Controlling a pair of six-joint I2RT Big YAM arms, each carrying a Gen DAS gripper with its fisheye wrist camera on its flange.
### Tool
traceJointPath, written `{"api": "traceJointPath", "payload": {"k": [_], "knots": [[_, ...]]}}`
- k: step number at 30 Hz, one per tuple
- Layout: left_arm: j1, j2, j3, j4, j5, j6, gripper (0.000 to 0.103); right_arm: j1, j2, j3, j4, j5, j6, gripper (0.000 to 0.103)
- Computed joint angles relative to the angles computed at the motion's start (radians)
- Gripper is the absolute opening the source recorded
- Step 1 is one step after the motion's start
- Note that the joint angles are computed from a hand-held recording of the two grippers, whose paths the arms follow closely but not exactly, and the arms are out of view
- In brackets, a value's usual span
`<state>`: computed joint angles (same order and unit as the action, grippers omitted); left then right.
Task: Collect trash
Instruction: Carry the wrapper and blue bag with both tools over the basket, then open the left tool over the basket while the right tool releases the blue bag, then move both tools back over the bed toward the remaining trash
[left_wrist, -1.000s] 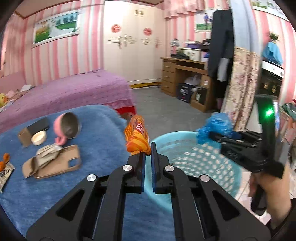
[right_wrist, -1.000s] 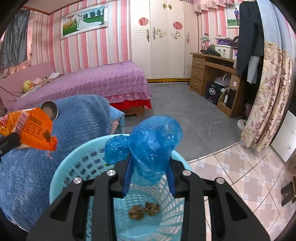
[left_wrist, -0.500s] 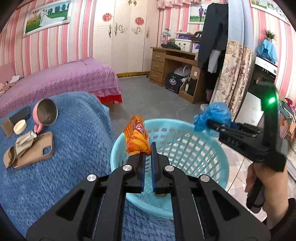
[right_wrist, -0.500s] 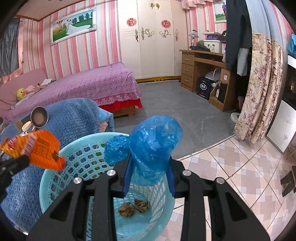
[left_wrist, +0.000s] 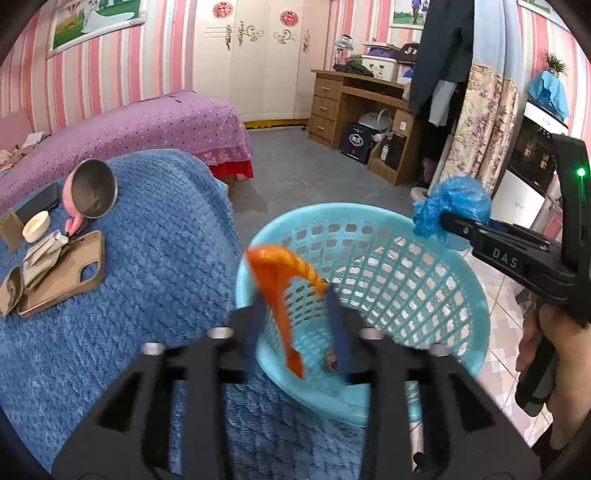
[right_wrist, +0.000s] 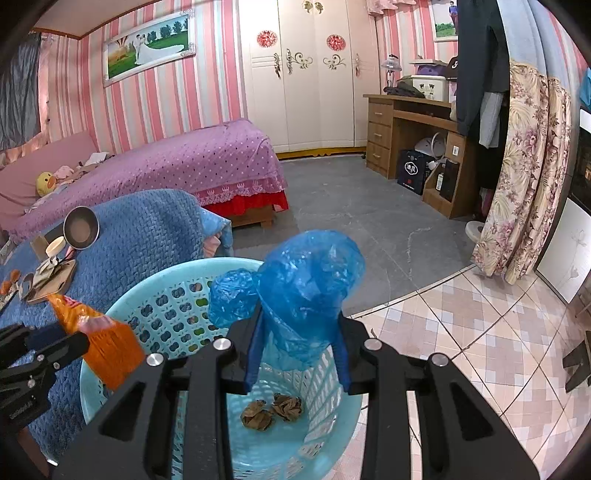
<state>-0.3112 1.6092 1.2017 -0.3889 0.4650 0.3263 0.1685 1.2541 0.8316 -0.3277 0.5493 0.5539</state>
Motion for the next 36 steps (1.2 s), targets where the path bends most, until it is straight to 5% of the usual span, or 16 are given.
{"api": "traceJointPath", "payload": {"k": [6,11,15,24,36], "knots": [[0.009,-0.011,-0.01,0.071,-0.064,-0.019,0.073,0.003,0.006,0.006,-0.01,0.001,0.001,0.032],[0.027,-0.01,-0.003,0.119,-0.106,-0.058,0.089,0.01,0.021,0.019,-0.02,0.006,0.003,0.033],[0.045,-0.006,0.007,0.146,-0.122,-0.071,0.092,0.015,0.033,0.036,-0.039,0.014,0.014,0.036],[0.115,0.009,0.044,0.144,-0.115,-0.075,0.097,0.05,0.09,0.102,-0.094,0.077,0.059,0.088],[0.297,0.085,0.163,0.1,-0.095,-0.006,0.097,0.133,0.203,0.247,-0.155,0.164,0.118,0.096]]}}
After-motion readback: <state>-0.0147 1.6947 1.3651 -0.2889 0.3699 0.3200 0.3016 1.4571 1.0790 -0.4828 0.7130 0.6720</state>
